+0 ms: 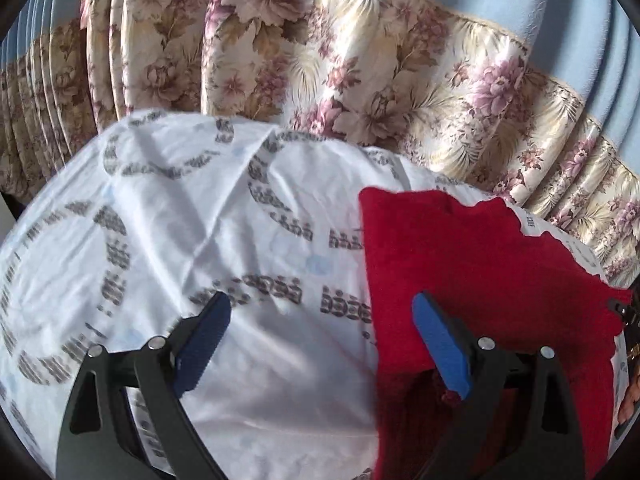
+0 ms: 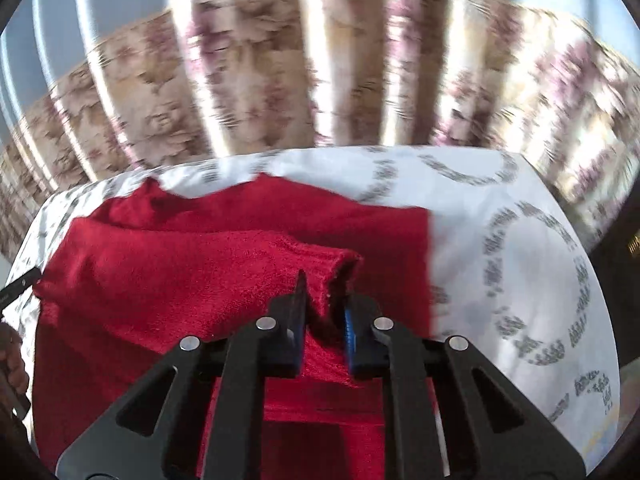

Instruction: Fold small clothes

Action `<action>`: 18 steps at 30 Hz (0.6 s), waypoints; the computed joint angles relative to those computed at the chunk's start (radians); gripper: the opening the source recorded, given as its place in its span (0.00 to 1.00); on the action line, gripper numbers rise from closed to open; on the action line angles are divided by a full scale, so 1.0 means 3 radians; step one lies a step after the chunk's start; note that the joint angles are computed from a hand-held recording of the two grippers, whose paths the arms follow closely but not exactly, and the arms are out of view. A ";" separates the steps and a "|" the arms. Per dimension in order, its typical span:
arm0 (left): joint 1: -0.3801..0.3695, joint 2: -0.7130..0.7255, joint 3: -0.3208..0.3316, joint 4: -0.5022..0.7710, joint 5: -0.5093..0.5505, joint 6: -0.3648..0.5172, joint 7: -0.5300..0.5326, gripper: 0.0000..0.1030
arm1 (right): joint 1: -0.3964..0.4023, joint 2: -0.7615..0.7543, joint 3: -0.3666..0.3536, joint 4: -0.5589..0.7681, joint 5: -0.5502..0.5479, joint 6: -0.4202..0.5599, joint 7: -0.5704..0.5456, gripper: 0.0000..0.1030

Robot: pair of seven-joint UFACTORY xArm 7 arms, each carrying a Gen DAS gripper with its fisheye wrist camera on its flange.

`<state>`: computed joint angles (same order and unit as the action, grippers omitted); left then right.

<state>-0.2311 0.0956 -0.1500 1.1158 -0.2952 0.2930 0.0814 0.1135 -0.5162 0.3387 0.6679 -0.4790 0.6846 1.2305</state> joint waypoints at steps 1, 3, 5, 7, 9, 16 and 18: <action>-0.0012 0.0032 0.0005 0.0026 0.0033 0.0040 -0.0050 0.90 | -0.0011 -0.0033 -0.0015 -0.0060 -0.0003 -0.0017 0.0022 0.19; -0.0049 0.0061 0.0040 0.0045 0.0222 0.0082 -0.0216 0.90 | -0.0048 -0.0055 0.0006 -0.0103 -0.0036 0.0043 0.0064 0.20; -0.0061 0.0069 0.0054 0.0059 0.0346 0.0137 -0.0306 0.90 | -0.0050 -0.0063 -0.0027 -0.0164 -0.0029 -0.0036 0.0076 0.26; -0.0086 0.0071 0.0090 0.0077 0.0576 0.0209 -0.0417 0.90 | -0.0081 -0.0035 -0.0003 -0.0156 -0.0062 0.0017 0.0091 0.35; -0.0104 0.0071 0.0116 0.0085 0.0774 0.0248 -0.0534 0.91 | -0.0066 -0.0021 -0.0033 -0.0168 -0.0048 -0.0006 0.0068 0.38; -0.0023 -0.0056 0.0090 -0.0080 0.0820 0.0081 -0.0499 0.91 | 0.0015 -0.0487 -0.0147 -0.0456 0.0047 0.0058 0.0209 0.70; 0.0046 -0.0171 0.0022 -0.0163 0.0310 0.0102 -0.0025 0.91 | 0.0033 -0.0715 -0.0106 -0.0559 0.0155 0.0141 0.0184 0.77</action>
